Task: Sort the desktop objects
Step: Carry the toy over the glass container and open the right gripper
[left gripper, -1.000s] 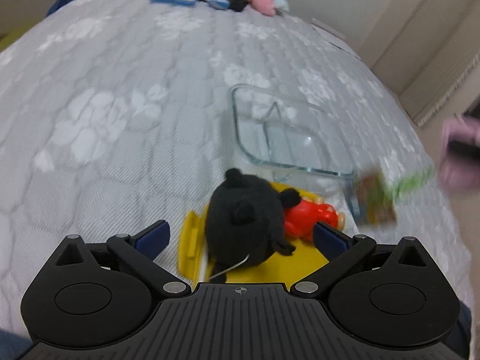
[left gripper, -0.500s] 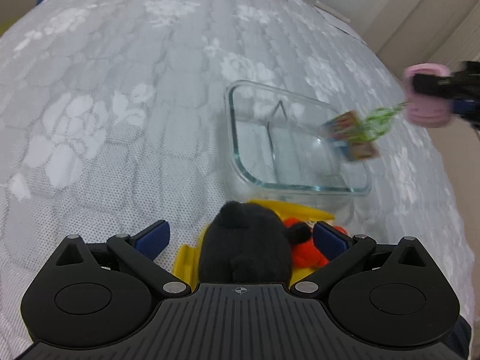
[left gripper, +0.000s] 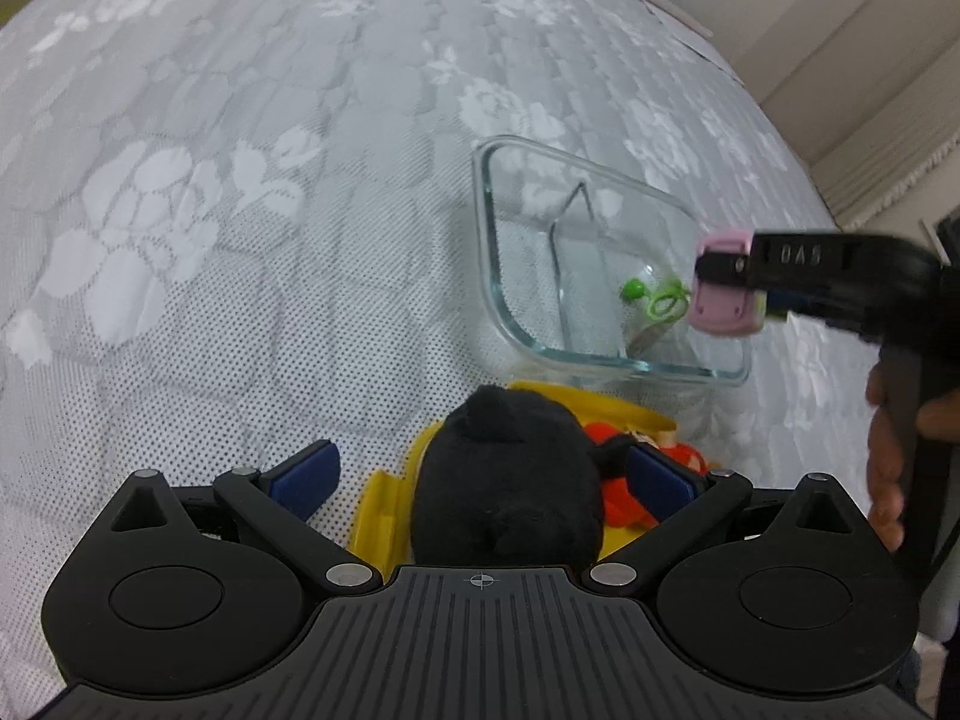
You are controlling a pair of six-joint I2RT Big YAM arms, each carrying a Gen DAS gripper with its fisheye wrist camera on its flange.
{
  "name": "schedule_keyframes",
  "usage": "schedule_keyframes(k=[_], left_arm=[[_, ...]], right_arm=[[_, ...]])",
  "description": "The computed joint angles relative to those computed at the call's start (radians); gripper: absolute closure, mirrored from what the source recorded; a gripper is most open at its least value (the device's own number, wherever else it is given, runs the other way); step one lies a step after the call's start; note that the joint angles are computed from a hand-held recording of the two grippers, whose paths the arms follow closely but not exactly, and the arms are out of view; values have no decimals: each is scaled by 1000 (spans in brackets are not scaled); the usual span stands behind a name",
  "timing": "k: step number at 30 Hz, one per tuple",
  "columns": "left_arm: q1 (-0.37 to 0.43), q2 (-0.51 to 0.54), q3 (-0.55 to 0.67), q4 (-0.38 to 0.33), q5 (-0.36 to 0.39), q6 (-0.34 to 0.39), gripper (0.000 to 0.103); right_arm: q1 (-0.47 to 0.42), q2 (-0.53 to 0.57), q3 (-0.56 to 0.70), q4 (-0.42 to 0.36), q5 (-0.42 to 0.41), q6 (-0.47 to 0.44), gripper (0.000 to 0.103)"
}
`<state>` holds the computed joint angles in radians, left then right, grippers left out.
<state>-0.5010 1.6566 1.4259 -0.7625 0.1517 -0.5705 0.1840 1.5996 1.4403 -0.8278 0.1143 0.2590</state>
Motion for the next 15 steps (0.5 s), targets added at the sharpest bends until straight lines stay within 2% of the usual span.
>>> schedule_keyframes(k=[5,7,11,15], left_arm=[[-4,9,12,-13,-7,12,0],[-7,10,13,-17,-9,21,0],[-12,15,20,-29,-14,29,0],[-12,17,22,-30,-14,31,0]], right_arm=[[-14,4,-8,-13,-22,16,72],[-18,-3,-19,-9,-30,15,67],[-15,-6,-20,-13,-15,-3,65],[-17,-41,-50,25,12,-13,65]])
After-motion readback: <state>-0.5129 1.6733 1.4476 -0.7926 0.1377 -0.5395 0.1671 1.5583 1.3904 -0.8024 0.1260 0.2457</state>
